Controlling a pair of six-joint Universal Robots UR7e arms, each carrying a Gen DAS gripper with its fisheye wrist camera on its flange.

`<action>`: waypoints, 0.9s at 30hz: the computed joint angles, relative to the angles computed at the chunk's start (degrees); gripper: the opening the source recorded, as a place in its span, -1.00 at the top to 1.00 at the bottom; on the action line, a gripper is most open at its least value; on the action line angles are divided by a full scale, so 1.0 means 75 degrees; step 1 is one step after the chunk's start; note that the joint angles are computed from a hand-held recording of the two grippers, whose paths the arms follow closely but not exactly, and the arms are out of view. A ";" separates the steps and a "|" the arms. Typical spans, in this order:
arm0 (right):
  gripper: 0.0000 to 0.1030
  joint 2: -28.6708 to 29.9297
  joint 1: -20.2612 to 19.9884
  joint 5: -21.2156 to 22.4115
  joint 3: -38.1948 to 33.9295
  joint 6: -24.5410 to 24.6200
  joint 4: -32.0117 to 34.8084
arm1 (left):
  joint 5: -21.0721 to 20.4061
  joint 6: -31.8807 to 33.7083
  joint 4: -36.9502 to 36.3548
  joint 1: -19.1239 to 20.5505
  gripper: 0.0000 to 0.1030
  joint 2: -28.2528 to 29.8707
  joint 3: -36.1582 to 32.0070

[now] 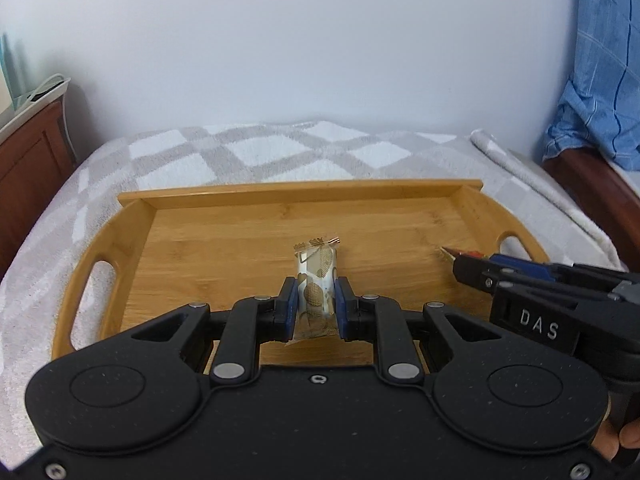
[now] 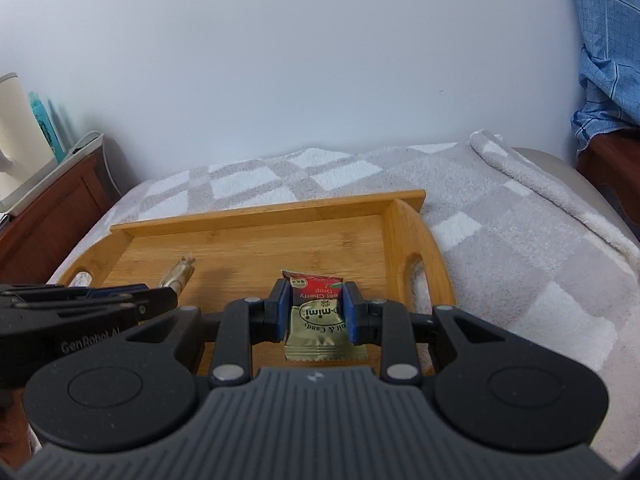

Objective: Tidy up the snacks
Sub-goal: 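Carry the silver bar and green candy packet over the bamboo tray with both grippers, then open both grippers to drop the bar and candy packet onto the tray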

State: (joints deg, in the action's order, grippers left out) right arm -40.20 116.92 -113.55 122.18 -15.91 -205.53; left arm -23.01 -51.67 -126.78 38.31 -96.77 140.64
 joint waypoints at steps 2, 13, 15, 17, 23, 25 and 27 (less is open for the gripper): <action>0.38 0.0031 -0.0012 -0.0045 -0.0033 -0.0002 0.0018 | -0.0027 0.0141 -0.0198 0.0029 0.65 0.0059 0.0034; 0.38 0.0069 -0.0038 -0.0125 -0.0130 0.0159 0.0271 | -0.0111 0.0394 -0.0570 0.0118 0.65 0.0238 0.0100; 0.38 0.0070 -0.0058 -0.0129 -0.0145 0.0184 0.0323 | -0.0119 0.0435 -0.0622 0.0143 0.65 0.0261 0.0103; 0.38 0.0080 -0.0061 -0.0146 -0.0145 0.0179 0.0308 | -0.0123 0.0433 -0.0645 0.0164 0.65 0.0269 0.0104; 0.38 0.0121 -0.0039 -0.0190 -0.0158 0.0043 0.0265 | -0.0134 0.0499 -0.0818 0.0188 0.65 0.0325 0.0126; 0.38 0.0148 -0.0018 -0.0232 -0.0154 -0.0025 0.0228 | -0.0134 0.0539 -0.0880 0.0199 0.65 0.0348 0.0133; 0.38 0.0149 -0.0014 -0.0236 -0.0159 -0.0052 0.0272 | -0.0120 0.0586 -0.0923 0.0198 0.65 0.0361 0.0145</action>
State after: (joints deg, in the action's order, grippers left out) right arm -39.08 116.82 -115.32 120.99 -16.30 -203.48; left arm -23.91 -47.27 -133.71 39.79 -94.06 141.73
